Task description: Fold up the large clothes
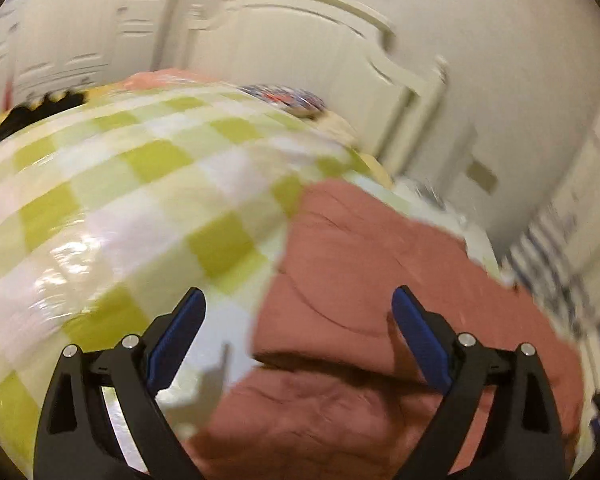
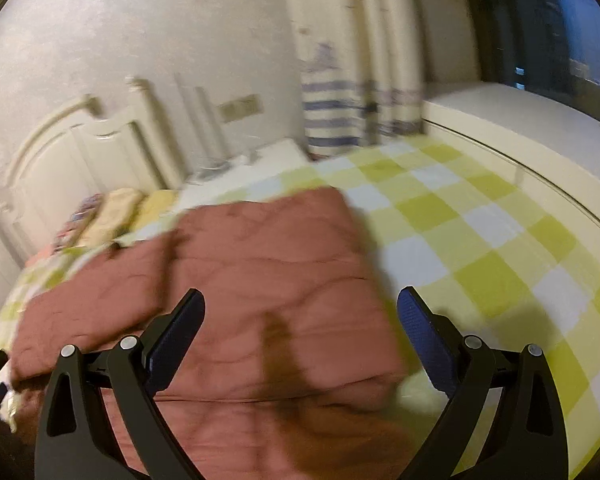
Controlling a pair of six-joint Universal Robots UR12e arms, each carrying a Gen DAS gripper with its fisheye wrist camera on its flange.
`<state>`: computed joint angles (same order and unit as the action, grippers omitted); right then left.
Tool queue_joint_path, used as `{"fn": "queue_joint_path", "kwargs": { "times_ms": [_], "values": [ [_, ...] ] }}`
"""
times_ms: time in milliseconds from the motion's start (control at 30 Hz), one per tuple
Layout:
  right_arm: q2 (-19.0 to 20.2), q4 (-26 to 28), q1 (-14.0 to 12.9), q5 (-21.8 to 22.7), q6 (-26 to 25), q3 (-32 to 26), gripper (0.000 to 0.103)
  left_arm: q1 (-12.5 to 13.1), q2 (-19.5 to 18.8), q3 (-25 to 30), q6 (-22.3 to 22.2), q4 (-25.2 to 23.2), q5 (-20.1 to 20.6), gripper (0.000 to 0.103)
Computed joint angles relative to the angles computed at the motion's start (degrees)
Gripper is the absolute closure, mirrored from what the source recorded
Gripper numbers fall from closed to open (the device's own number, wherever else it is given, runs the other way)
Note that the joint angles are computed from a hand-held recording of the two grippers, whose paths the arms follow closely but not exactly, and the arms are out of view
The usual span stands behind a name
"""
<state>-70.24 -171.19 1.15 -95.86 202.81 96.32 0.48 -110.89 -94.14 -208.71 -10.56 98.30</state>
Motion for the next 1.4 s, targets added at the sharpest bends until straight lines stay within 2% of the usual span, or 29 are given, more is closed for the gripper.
{"fn": "queue_joint_path", "kwargs": {
  "times_ms": [67, 133, 167, 233, 367, 400, 433, 467, 500, 533, 567, 633, 700, 800, 867, 933, 967, 1000, 1067, 1133, 1300, 1333, 1400],
  "values": [
    [0.3, 2.0, -0.1, 7.1, -1.3, -1.7, 0.009, 0.3, 0.2, -0.4, -1.0, 0.6, 1.4, 0.009],
    [1.8, 8.2, 0.0, 13.7, -2.6, -5.1, 0.009, 0.4, -0.2, 0.3, -1.5, -1.2, 0.8, 0.009],
    [2.6, 11.4, 0.2, 15.6, -2.9, -6.8, 0.01, 0.5, -0.2, 0.3, -1.3, -1.5, 0.6, 0.009],
    [4.9, 18.1, 0.9, 16.4, -1.9, -10.9, 0.009, 0.5, 0.1, -0.1, -0.9, -1.4, 0.5, 0.009],
    [8.2, 17.4, 1.8, 17.2, 0.2, -14.3, 0.008, 0.1, 0.2, -0.5, 0.7, -0.6, 1.0, 0.007],
    [8.5, 15.8, 1.9, 18.2, -0.6, -14.3, 0.023, 0.0, 0.1, -0.5, 1.0, -0.7, 1.0, 0.007],
    [8.5, 14.5, 2.0, 18.6, -1.4, -14.0, 0.049, 0.0, 0.0, -0.3, 1.4, -0.9, 0.7, 0.007],
    [8.2, 12.8, 2.2, 18.2, -1.6, -13.4, 0.055, 0.0, 0.0, -0.2, 1.6, -1.1, 0.5, 0.007],
    [7.9, 10.3, 2.3, 18.1, -1.4, -12.4, 0.068, 0.0, 0.0, -0.3, 1.6, -1.2, 0.3, 0.007],
    [7.2, 6.0, 2.0, 19.1, -1.2, -10.7, 0.073, 0.0, 0.1, -0.3, 1.4, -1.2, 0.2, 0.006],
    [6.4, 4.0, 1.9, 19.3, -1.2, -9.6, 0.081, 0.2, 0.1, -0.5, 1.1, -1.0, -0.1, 0.006],
    [4.2, 0.9, 1.7, 19.3, -1.4, -6.6, 0.083, 0.4, 0.2, -0.7, 0.1, -0.7, -0.5, 0.005],
    [2.7, 0.5, 1.6, 18.9, -2.4, -4.7, 0.083, 0.6, 0.3, -0.9, -0.9, -0.5, -0.9, 0.003],
    [1.3, 4.4, 1.3, 19.5, -3.8, -2.8, 0.083, 0.7, 0.3, -0.8, -1.2, -1.4, -1.4, 0.003],
    [1.0, 9.6, 1.9, 14.8, -6.3, -2.9, 0.08, 0.4, 0.1, -0.1, 0.1, -3.1, -1.7, 0.003],
    [0.9, 11.5, 2.1, 13.0, -5.4, -3.0, 0.059, -0.1, -0.2, 0.5, 2.4, -4.7, -1.0, 0.003],
    [0.6, 11.0, 2.2, 11.5, -4.1, -3.0, 0.036, -0.5, -0.3, 0.7, 3.7, -4.7, -0.1, 0.003],
    [0.3, 9.6, 2.6, 9.4, -3.6, -2.7, 0.018, -0.7, -0.4, 0.8, 4.2, -4.5, 0.3, 0.003],
    [0.1, 3.1, 3.7, 4.8, -5.8, -2.2, 0.017, -1.0, -0.5, 0.8, 5.6, -4.1, 0.9, 0.002],
    [0.5, 1.0, 5.0, 2.9, -11.8, -3.2, 0.017, -0.9, -0.5, 0.9, 5.6, -4.2, 0.7, 0.002],
    [3.6, 5.5, 7.5, -0.2, -22.7, -6.9, 0.019, -0.5, -0.4, 0.6, 4.9, -4.1, -0.3, 0.002],
    [4.7, 8.9, 8.1, -1.7, -24.8, -8.3, 0.019, -0.5, -0.4, 0.6, 5.0, -4.0, -0.3, 0.002],
    [6.0, 15.7, 8.2, -2.3, -25.7, -9.8, 0.019, -0.4, -0.3, 0.5, 5.1, -3.7, -0.5, 0.002]
  ]
}}
